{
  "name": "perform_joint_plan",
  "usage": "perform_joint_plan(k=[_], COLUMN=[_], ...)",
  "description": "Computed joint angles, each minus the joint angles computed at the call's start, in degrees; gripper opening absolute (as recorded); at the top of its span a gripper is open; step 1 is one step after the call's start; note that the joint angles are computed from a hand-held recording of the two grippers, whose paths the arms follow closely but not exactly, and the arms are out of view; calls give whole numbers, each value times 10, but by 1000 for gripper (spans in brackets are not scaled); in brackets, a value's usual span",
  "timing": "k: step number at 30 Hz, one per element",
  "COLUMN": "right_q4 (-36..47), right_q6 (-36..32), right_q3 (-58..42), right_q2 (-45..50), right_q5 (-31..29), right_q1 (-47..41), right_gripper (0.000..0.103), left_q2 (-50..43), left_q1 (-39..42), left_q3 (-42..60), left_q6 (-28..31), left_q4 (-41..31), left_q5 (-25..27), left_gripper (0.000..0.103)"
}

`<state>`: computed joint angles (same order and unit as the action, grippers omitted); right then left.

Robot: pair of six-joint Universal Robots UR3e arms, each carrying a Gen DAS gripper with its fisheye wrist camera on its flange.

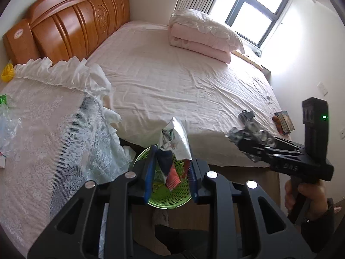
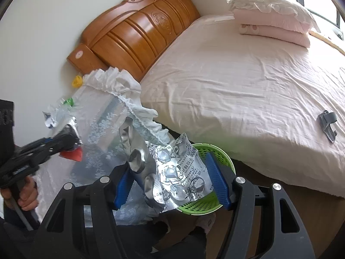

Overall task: Collect trash
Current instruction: 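Carry both items over the green wastebasket and open both tools to drop them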

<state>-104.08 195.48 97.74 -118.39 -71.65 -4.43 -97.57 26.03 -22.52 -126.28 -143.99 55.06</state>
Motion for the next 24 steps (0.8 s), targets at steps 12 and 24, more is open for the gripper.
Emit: perform_joint_plan(k=[12,24], right_q4=[-54,104], right_q6=[28,-49], right_q3=[53,62], right_q2=[83,-86], right_q5=[-31,25], right_q1=[48,-160], right_gripper=[95,100], left_q2=[26,-2], left_q1=[-27,-156], left_q3=[-63,-122], left_q6=[-31,-92], left_q4=[53,138], left_q5=[23,64], left_gripper=[27,27])
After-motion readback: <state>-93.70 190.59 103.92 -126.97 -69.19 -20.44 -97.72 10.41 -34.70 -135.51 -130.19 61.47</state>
